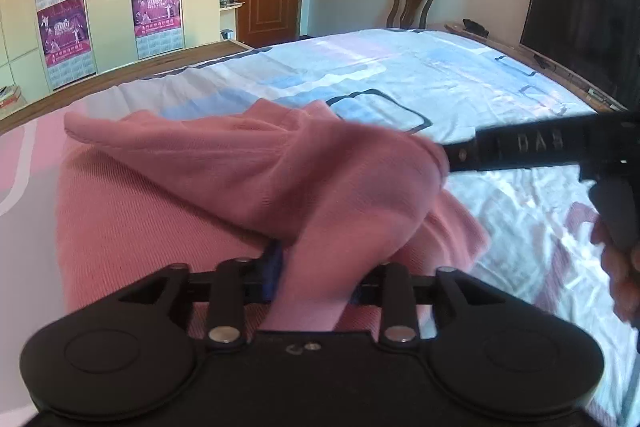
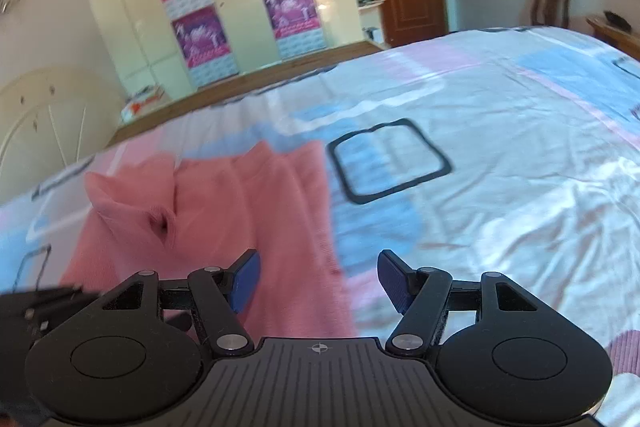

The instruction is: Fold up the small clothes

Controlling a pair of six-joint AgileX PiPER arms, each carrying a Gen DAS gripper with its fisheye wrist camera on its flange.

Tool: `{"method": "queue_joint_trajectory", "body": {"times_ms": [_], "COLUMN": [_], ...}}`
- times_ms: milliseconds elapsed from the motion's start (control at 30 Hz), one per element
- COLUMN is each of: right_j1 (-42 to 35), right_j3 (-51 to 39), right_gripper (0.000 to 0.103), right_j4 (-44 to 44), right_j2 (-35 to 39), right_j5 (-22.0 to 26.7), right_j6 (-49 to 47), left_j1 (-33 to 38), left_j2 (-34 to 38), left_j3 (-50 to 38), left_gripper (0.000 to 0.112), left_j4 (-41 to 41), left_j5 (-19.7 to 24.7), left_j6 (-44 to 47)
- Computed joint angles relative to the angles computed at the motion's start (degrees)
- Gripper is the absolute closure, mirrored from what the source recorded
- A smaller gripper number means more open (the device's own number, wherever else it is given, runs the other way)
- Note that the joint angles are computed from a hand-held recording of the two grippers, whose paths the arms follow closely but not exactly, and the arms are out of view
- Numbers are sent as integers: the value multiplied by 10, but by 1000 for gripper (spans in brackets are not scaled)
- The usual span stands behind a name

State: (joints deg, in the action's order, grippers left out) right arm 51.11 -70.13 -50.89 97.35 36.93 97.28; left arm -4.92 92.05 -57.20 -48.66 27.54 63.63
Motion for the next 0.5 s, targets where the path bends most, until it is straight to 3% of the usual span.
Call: {"method": "queue_joint_trajectory", "body": {"times_ms": [67,300,367,433,500], "right_j1": [-7,-6,-20,-38,-45], "right_j3": [18,15,0,-28,-56], "right_gripper": [38,38,32,26,26], "right_j4": [-3,0,17,81,136], "right_j2": [-20,-35,-25,-4,19], "right_j5": [-20,-91,-116,-137,-150], "right_j6": [8,9,-17,-91,-160], "left_j1": [17,140,153,137,117], "left_j2": [-24,-89,-69,-34,10], "left_j3": [12,9,-19,-49,-89], "left_gripper": [60,50,51,53,58], "left_j4": [-15,-36,-8,41,90], "left_j5": [23,107,97,55,27], "left_j6": [8,4,-30,-86,-145]}}
